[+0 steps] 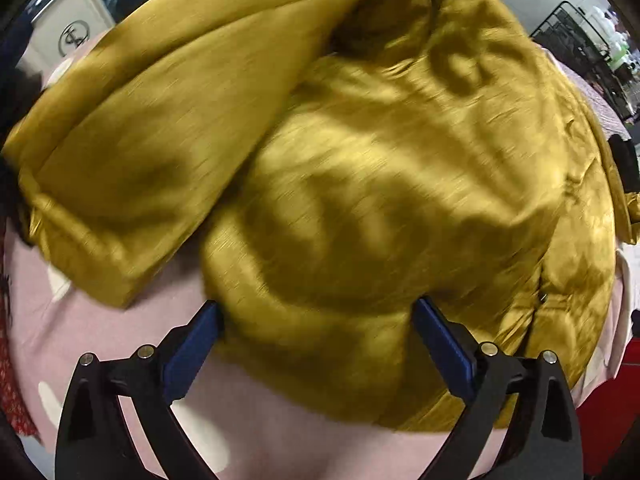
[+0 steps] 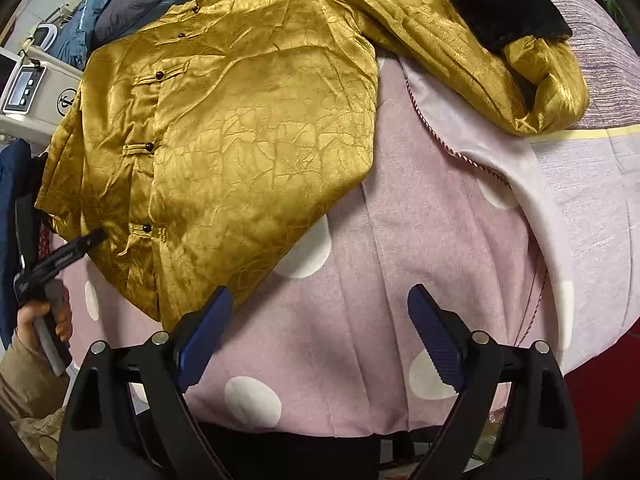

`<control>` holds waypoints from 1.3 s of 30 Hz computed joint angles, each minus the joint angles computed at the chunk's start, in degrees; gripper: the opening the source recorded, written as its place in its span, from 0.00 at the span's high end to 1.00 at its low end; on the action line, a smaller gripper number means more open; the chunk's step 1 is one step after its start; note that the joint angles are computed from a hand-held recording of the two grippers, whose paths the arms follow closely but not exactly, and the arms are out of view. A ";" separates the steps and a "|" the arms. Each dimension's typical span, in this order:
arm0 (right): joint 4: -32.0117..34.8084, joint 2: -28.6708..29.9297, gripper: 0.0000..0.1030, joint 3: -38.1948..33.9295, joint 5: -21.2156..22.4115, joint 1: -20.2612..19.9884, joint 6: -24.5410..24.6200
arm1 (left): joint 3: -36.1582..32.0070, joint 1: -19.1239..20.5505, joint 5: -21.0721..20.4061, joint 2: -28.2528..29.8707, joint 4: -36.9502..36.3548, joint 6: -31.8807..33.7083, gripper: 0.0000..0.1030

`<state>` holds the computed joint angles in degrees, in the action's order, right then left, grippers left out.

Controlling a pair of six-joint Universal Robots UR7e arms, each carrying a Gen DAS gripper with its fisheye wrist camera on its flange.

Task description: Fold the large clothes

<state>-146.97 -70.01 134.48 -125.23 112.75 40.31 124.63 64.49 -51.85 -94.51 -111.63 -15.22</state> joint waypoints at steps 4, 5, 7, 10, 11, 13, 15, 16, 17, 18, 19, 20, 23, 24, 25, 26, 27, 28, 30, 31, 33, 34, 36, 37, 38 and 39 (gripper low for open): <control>1.66 -0.66 0.14 0.88 -1.39 1.11 2.70 | -0.53 -3.32 -0.58 4.29 -0.34 3.39 0.49; 2.08 -1.14 0.14 1.22 -1.50 1.14 3.27 | -0.93 -4.24 -0.39 5.01 0.67 3.84 0.71; 2.76 -2.30 0.14 2.24 -1.91 1.02 4.82 | -2.25 -6.46 -1.20 5.05 2.99 3.63 0.91; 2.77 -3.49 0.14 3.61 -2.46 0.28 6.18 | -4.07 -10.63 -6.30 0.28 2.52 4.73 0.94; 2.72 -3.62 0.14 4.01 -2.94 0.04 6.48 | -5.18 -12.66 -7.84 -1.88 2.69 5.50 0.94; 2.30 -3.40 0.14 4.67 -3.87 -0.51 6.30 | -7.61 -15.89 -8.62 -5.22 3.65 5.41 0.94; 2.31 -2.25 0.14 4.83 -4.51 -1.28 5.16 | -10.77 -18.25 -7.50 -7.63 5.06 3.86 0.94; 2.06 -1.17 0.14 4.72 -4.84 -1.50 3.77 | -13.63 -18.65 -6.59 -8.37 4.70 2.36 0.95; 2.18 -0.11 0.14 4.41 -5.30 -1.48 2.62 | -15.14 -19.53 -5.86 -8.20 4.29 0.20 1.00; 2.49 1.33 0.14 3.86 -5.97 -1.29 1.27 | -16.75 -19.62 -4.64 -8.59 3.37 -1.08 1.00; 2.60 2.68 0.14 3.31 -6.43 -1.06 0.05 | -19.30 -19.27 -2.67 -7.27 1.14 -1.79 1.00; 2.04 4.31 0.14 2.70 -6.35 -0.87 -1.66 | -20.42 -19.02 -1.17 -7.41 0.77 -2.07 1.00; -2.21 8.00 0.14 1.39 -3.26 -0.74 -5.78 | -23.31 -18.53 8.80 -6.30 8.36 -7.99 1.00; -3.31 9.06 0.14 0.91 -2.34 -0.55 -6.62 | -24.55 -17.58 10.01 -6.55 13.02 -10.72 0.98; -4.14 9.81 0.14 0.59 -1.86 -0.33 -7.25 | -24.79 -16.18 8.81 -6.65 15.91 -12.86 0.88; -5.30 10.67 0.14 0.34 -1.54 0.00 -8.01 | -24.28 -14.76 6.20 -7.29 16.85 -13.86 0.63; -6.07 11.41 0.14 0.15 -1.51 0.27 -8.51 | -23.24 -14.13 4.99 -8.27 17.29 -15.09 0.48; -6.15 11.82 0.14 0.03 -1.62 0.36 -8.63 | -21.08 -13.42 4.02 -9.74 16.91 -16.67 0.31; -5.13 12.19 0.14 -0.01 -2.94 0.33 -7.91 | -19.21 -12.43 1.95 -12.20 18.92 -18.24 0.29; -4.64 11.98 0.14 0.13 -3.49 0.18 -7.36 | -17.81 -11.48 -0.30 -12.84 19.71 -18.29 0.28; -5.72 10.42 0.14 1.48 -4.08 -0.67 -5.95 | -15.98 -9.26 -3.41 -12.62 20.09 -16.58 0.27; -7.97 8.84 0.14 2.72 -3.71 -1.45 -5.51 | -13.92 -7.55 -4.33 -12.32 18.89 -14.14 0.26; -12.15 5.93 0.14 4.85 -3.12 -3.10 -5.26 | -9.15 -5.79 -5.74 -12.69 15.60 -8.92 0.21; -14.06 4.81 0.14 5.73 -3.26 -3.99 -5.26 | -7.13 -5.56 -4.60 -12.72 14.82 -7.30 0.17; -14.89 4.31 0.14 6.11 -3.77 -4.59 -5.36 | -4.65 -6.16 -2.45 -12.69 14.05 -6.26 0.14; -15.52 4.23 0.14 6.29 -4.63 -5.30 -6.07 | -2.44 -6.56 -0.48 -12.80 12.99 -4.67 0.13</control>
<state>-162.49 -65.79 140.78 -129.86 107.45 34.24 122.19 57.93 -52.34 -107.30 -98.64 -19.88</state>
